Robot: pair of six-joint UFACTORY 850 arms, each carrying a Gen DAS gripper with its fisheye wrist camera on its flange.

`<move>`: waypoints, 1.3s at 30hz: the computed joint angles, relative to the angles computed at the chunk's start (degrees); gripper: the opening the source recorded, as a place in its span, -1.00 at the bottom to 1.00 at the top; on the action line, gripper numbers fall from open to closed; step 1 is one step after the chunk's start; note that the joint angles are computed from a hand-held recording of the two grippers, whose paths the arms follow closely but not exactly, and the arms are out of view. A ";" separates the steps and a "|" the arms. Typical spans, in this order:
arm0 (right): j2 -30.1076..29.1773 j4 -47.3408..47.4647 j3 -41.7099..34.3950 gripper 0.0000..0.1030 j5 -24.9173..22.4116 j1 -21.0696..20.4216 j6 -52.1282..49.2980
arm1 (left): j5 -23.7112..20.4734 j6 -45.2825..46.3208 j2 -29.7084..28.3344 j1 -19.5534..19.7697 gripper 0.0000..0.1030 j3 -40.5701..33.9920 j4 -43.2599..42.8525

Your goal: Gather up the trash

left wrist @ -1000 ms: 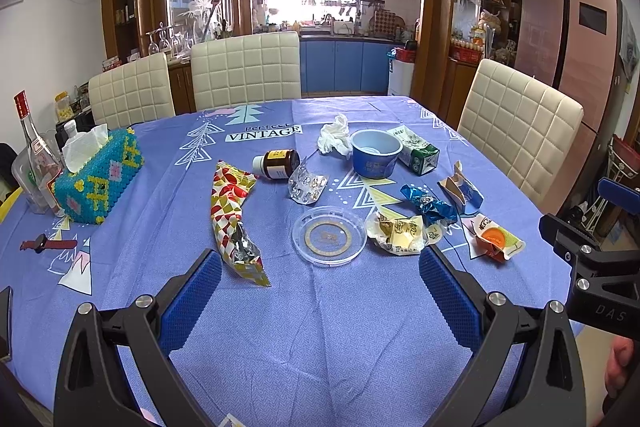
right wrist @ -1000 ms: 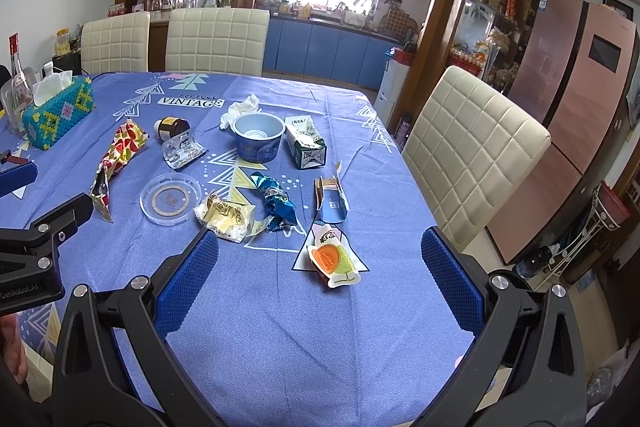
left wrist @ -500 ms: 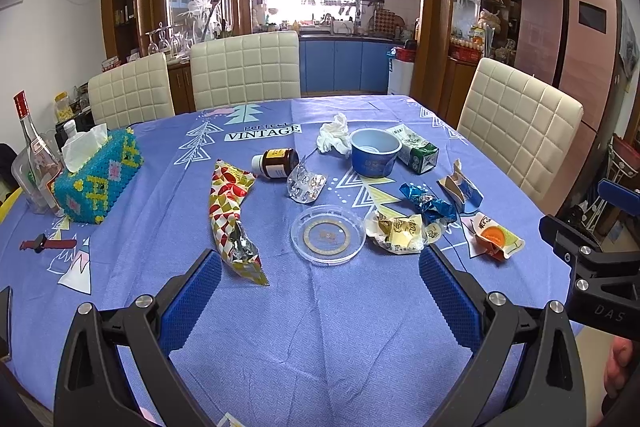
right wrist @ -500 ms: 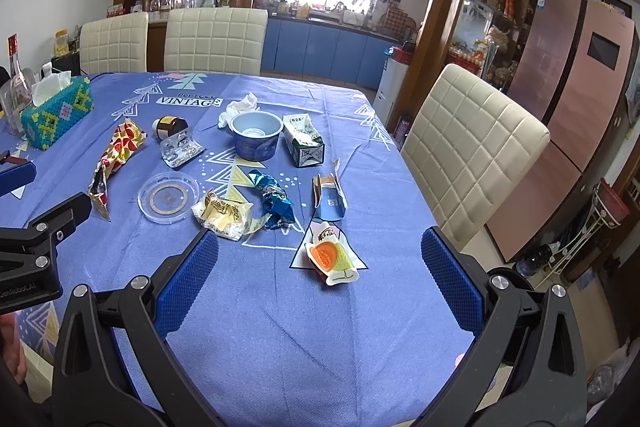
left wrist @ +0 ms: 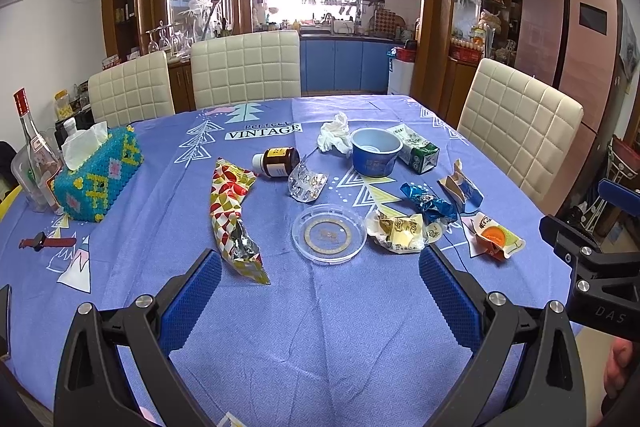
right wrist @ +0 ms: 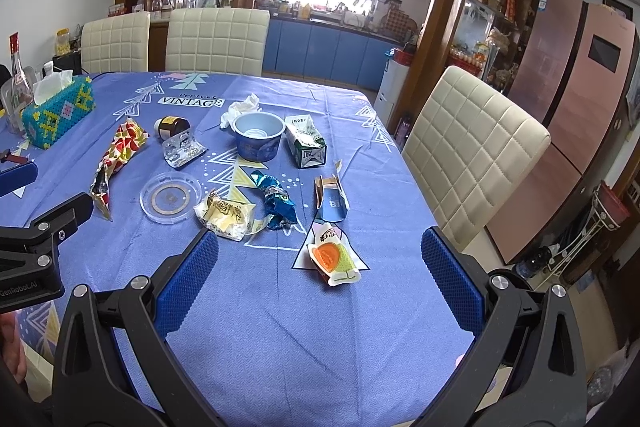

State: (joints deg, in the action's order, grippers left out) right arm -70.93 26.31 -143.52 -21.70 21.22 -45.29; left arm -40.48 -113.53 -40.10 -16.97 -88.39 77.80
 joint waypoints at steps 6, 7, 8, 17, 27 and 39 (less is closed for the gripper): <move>0.37 0.24 0.58 0.94 0.45 -0.03 -0.28 | -0.15 -0.02 0.34 -0.05 0.87 0.24 0.23; 0.32 0.29 0.51 0.94 0.51 -0.09 -0.34 | -0.15 -0.10 0.33 -0.04 0.87 0.26 0.31; 0.45 0.24 0.76 0.94 0.77 -0.10 -0.35 | -0.08 -0.03 0.29 -0.01 0.87 0.24 0.24; 0.46 -0.52 1.09 0.94 1.37 0.06 0.10 | -0.08 -0.17 0.23 -0.05 0.87 0.20 0.31; -0.20 -1.62 0.03 0.94 0.48 0.10 1.22 | -0.13 -0.03 0.22 -0.17 0.87 0.21 0.04; -4.29 -5.36 -6.95 0.94 -2.92 0.15 5.29 | 0.33 0.84 -0.66 0.01 0.87 -0.72 -0.84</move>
